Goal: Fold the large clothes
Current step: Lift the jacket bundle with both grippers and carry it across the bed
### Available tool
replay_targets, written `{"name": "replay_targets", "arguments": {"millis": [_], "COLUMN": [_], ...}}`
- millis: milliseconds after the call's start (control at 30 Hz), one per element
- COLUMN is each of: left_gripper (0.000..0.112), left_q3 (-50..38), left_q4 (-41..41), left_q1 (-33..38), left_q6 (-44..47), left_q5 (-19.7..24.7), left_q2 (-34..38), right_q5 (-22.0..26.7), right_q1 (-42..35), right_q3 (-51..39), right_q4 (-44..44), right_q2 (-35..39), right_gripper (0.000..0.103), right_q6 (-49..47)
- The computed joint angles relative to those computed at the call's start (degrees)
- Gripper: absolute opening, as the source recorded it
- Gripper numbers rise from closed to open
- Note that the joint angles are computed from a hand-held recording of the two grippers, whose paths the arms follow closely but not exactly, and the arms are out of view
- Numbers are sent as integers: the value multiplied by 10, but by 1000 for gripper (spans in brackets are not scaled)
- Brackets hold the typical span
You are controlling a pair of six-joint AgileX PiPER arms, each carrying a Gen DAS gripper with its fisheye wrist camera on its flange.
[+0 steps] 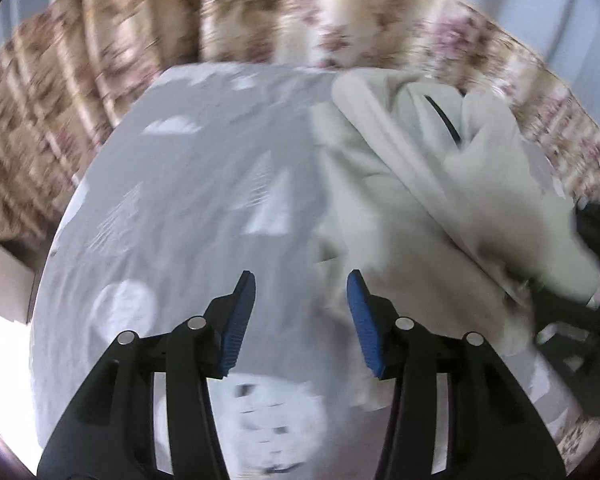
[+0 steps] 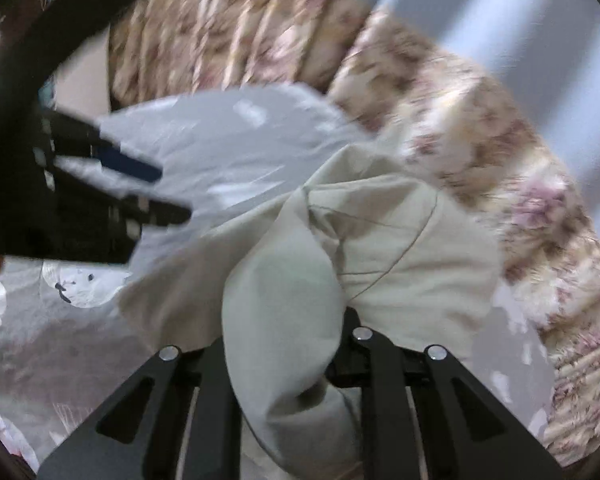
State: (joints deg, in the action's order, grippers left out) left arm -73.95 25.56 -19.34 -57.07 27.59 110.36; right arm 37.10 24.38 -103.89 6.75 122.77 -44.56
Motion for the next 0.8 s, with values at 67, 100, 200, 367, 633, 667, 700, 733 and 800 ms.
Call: {"name": "replay_targets", "arguments": {"millis": [67, 100, 200, 367, 633, 667, 700, 733, 800], "left_gripper": [47, 47, 47, 55, 72, 73, 73, 73, 76], "left_q3": [47, 56, 76, 89, 60, 49, 43, 34, 12], "left_q4": [-18, -26, -15, -29, 41, 43, 41, 38, 30], "left_q1": [21, 31, 41, 45, 8, -1, -5, -12, -27], "left_q6": [-3, 0, -18, -5, -58, -57, -52, -47, -31], "left_q5": [-51, -66, -76, -94, -51, -44, -42, -40, -36], "left_q2": [-16, -16, -24, -44, -67, -65, -64, -62, -55], "right_q5": [-23, -63, -46, 3, 56, 59, 62, 64, 75], "right_q1": [28, 38, 30, 6, -65, -78, -93, -117, -152], "right_q3": [23, 56, 53, 49, 104, 103, 99, 94, 66], "right_q4": [-52, -84, -55, 19, 188, 200, 209, 221, 228], "right_q2": [22, 20, 12, -13, -133, -142, -150, -157, -149], "right_gripper": [16, 16, 20, 55, 76, 78, 78, 78, 78], "right_q6": [37, 56, 42, -5, -129, -136, -140, -145, -134]}}
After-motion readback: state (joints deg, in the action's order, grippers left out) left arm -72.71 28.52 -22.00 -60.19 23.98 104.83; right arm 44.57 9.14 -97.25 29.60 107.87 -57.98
